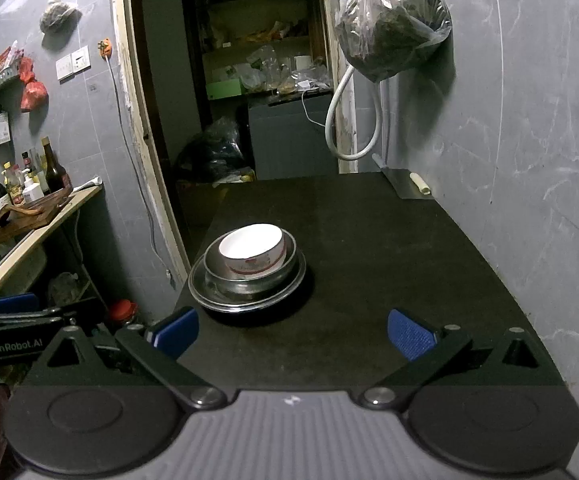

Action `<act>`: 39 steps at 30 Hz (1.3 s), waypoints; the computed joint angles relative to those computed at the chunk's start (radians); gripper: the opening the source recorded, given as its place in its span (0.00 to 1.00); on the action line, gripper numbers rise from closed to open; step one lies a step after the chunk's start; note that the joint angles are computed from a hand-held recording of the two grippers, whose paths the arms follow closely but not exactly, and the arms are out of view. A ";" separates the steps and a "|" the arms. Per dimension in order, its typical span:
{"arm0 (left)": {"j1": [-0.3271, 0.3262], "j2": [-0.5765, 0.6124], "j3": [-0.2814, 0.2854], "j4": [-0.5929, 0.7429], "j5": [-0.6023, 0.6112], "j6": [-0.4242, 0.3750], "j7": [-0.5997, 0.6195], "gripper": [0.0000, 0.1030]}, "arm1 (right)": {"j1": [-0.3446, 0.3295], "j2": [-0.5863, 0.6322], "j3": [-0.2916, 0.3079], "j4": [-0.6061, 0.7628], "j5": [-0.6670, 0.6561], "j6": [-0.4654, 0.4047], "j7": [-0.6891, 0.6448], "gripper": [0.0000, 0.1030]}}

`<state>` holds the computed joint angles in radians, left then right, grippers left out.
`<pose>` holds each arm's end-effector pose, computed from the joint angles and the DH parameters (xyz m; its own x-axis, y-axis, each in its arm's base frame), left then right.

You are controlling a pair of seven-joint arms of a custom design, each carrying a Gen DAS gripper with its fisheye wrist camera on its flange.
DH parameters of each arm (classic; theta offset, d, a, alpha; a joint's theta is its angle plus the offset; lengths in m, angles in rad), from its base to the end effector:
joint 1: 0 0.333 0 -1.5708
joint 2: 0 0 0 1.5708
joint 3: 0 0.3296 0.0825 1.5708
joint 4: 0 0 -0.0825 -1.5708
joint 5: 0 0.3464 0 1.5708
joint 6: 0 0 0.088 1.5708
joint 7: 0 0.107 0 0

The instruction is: Organize plates and bowls

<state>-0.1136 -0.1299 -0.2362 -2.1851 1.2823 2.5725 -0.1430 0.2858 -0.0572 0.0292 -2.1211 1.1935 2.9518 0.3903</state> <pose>0.4709 -0.1936 0.5199 0.3483 -0.9356 0.0571 -0.4659 -0.2256 -0.8556 0.5195 0.1049 0.5395 0.4425 -0.8914 -0.0978 -0.5107 -0.1609 -0.8446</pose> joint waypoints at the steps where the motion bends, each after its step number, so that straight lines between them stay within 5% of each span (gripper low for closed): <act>1: -0.001 0.002 -0.001 0.002 -0.001 -0.001 0.001 0.99 | 0.000 0.000 0.001 -0.001 -0.003 0.001 0.004 1.00; 39: -0.001 0.002 0.002 -0.001 -0.004 0.003 0.001 0.99 | 0.008 -0.005 -0.001 -0.016 -0.016 0.010 0.026 1.00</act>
